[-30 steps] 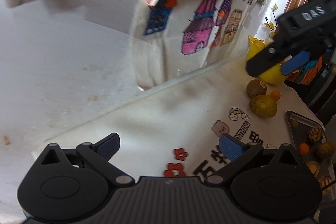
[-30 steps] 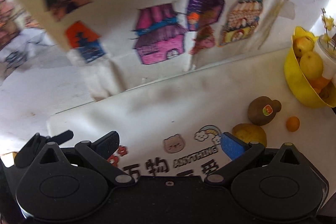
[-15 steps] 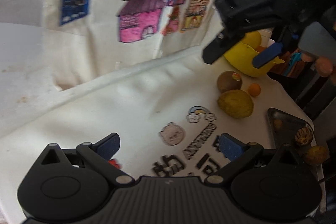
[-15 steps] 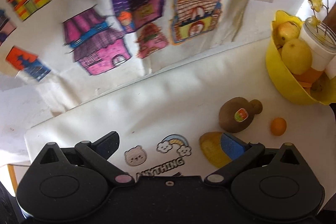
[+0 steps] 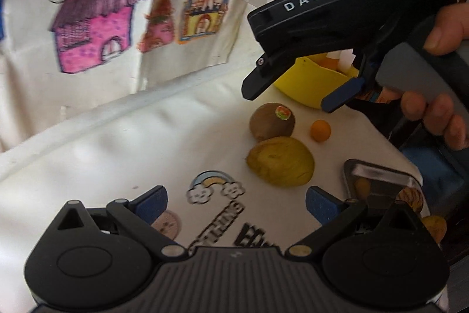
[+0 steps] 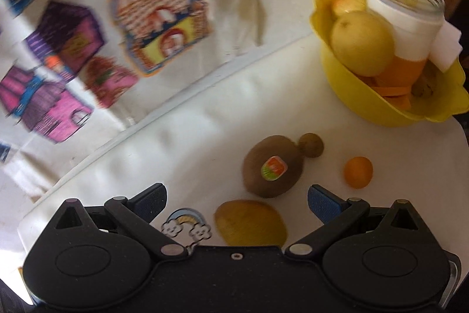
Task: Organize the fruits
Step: 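Grasp the brown pear with the left tool while the right tool grasps the kiwi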
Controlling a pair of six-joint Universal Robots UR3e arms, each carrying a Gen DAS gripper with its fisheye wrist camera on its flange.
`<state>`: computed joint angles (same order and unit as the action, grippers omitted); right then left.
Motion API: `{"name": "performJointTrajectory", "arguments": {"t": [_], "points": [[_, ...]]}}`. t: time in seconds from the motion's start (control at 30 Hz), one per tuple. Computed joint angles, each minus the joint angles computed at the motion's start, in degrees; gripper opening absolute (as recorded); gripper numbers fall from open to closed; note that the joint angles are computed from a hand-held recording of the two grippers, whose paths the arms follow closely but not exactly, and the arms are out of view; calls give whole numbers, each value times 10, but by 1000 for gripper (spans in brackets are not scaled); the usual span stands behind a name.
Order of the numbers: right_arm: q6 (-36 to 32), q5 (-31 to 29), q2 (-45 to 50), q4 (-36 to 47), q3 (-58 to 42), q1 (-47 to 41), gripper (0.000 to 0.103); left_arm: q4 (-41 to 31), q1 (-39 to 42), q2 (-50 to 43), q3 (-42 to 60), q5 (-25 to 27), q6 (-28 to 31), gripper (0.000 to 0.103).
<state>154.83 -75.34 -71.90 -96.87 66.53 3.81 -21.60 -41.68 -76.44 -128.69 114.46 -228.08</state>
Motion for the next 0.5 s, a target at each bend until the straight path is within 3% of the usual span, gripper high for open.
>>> {"name": "performJointTrajectory", "arguments": {"t": [0.5], "points": [[8,-16,77,-20,-39,2,102,112,19,-133,40,-9,-27,103]]}}
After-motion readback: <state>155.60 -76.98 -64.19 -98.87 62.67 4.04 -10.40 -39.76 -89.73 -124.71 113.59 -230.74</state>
